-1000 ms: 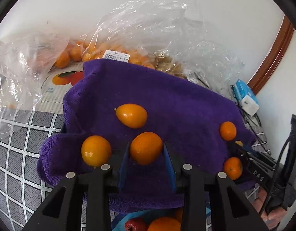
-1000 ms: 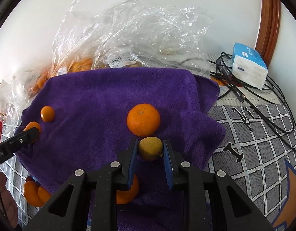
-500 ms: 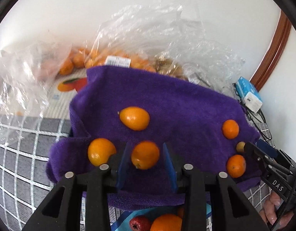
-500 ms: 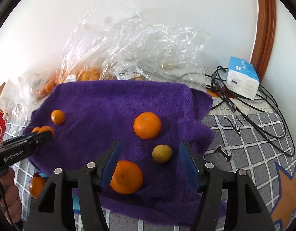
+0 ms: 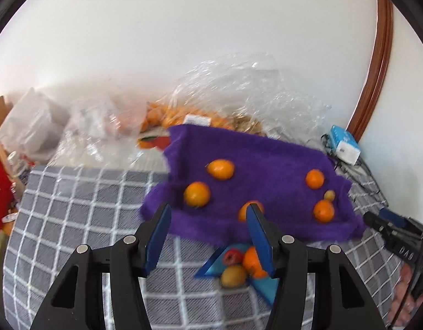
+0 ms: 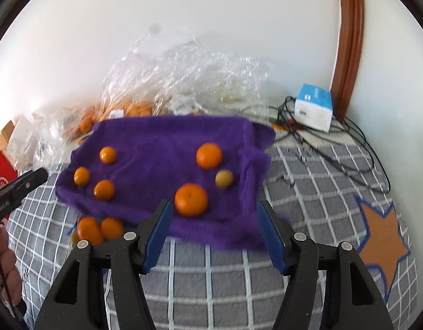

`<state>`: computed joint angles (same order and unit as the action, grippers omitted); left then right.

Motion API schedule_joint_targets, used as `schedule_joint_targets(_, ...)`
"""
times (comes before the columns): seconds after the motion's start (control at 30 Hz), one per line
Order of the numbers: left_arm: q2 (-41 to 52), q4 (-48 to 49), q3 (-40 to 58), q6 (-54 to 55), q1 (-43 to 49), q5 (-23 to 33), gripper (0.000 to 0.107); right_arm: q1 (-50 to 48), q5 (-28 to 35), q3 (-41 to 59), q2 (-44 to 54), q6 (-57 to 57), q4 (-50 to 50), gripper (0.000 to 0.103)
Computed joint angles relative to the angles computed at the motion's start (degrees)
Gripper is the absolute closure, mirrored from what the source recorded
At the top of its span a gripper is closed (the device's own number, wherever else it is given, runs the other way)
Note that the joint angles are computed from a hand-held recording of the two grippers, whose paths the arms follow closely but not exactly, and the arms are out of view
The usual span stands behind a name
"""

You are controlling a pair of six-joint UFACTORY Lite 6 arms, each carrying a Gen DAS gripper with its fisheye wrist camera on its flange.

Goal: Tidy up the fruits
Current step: 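Lift both tools away from the towel back toward the star mat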

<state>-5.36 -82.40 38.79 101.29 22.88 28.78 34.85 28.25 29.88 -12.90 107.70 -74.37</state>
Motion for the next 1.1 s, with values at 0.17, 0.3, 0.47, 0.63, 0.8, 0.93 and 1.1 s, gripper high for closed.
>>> schedule_joint_targets(0.17, 0.0, -0.1, -6.7, 9.6, 11.8, 3.1, 0.053, 8.4, 3.9, -3.3, 0.2, 7.4, 1.2, 0.041)
schedule_joint_targets(0.3, 3.7, -2.8, -9.2, 18.6, 17.8, 3.3, 0.053, 15.6, 6.0, -5.3, 2.8, 15.8, -0.5, 0.041)
schedule_joint_targets(0.47, 7.8, -1.3, -7.8, 21.7, 21.7, 3.0, 0.053, 23.3, 8.0, -3.3, 9.7, 25.1, -4.2, 0.046)
schedule_joint_targets(0.63, 11.0, -4.4, -6.5, 27.0, 22.6, 2.5, 0.053, 24.7, 7.4, 2.1, 16.5, 28.4, -9.0, 0.058)
schedule_joint_targets(0.8, 10.9, -5.0, -8.2, 31.1, 24.2, 4.5, 0.053, 22.9, 4.8, 7.5, 21.8, 26.5, -10.8, 0.063)
schedule_joint_targets(0.93, 10.6, -4.8, -8.7, 31.2, 25.2, 5.0, 0.053, 20.3, 2.6, 10.6, 24.6, 25.5, -13.3, 0.063)
schedule_joint_targets(1.1, 13.3, -1.2, -5.8, 26.6, 27.4, 7.6, 0.051, 16.3, -1.8, 15.2, 29.7, 25.0, -15.6, 0.063)
